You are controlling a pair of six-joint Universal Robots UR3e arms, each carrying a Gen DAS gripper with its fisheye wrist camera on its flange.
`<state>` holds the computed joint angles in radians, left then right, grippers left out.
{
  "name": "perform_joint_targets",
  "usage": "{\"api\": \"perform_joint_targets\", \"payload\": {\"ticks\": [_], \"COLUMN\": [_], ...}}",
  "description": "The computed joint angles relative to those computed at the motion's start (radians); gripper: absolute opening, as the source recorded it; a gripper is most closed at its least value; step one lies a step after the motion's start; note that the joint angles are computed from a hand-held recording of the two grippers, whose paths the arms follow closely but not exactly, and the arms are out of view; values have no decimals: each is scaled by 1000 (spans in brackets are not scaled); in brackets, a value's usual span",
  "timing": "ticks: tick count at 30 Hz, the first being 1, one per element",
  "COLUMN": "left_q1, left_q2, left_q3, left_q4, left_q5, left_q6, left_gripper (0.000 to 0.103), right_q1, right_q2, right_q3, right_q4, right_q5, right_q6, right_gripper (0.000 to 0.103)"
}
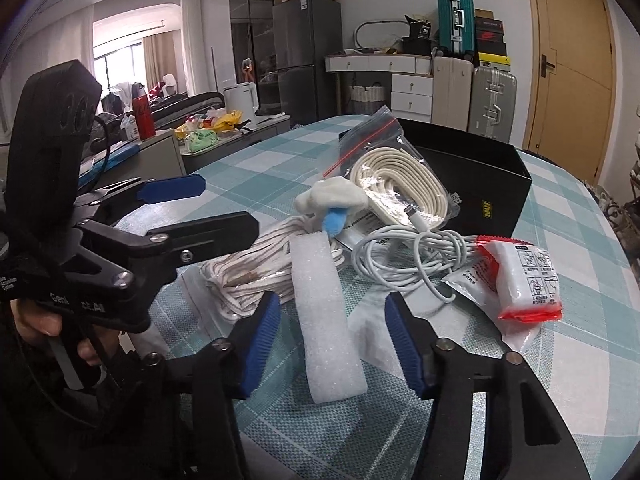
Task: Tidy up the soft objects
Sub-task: 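Grasp the white foam strip with the right tool while the left tool grasps the bagged white rope, then carry the foam strip and rope bag into the black box with both tools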
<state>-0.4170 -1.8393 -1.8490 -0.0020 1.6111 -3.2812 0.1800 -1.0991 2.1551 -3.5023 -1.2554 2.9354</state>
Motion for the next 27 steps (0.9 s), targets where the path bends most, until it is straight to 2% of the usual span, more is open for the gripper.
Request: {"api": "perform_joint_targets", "payload": {"ticks": [2,7,15,20,24,26,27], "left_q1": [-2,-3,-27,-64,-78,-80,-82], "left_q2": [-2,-2,-34,-76,-93,-103,-111], "left_q3": [6,8,57,128,162,179,191], "left_q4": [-8,-18,-71,-157,-208,-240,-261], "left_q5": [-2,-11,3,36,38,37,40], "left_q6": [1,2,26,52,73,77,77], "left_gripper": [102,102,102,102,85,70,58], "right_q1": [-8,-39,-143,-193,-196,-197,-199], "right_q2": [-9,-29,-97,-134,-142,-148,-151], "right_q3": [7,67,198,247,247,248,248], "right_q4": [15,-33,-145,-203,-214,-214,-213], "right_q5": [27,68,149,191,173,162,162], "right_q6": [-12,-29,-21,-3,27,32,35], "right_gripper": [39,22,22,22,22,22,22]}}
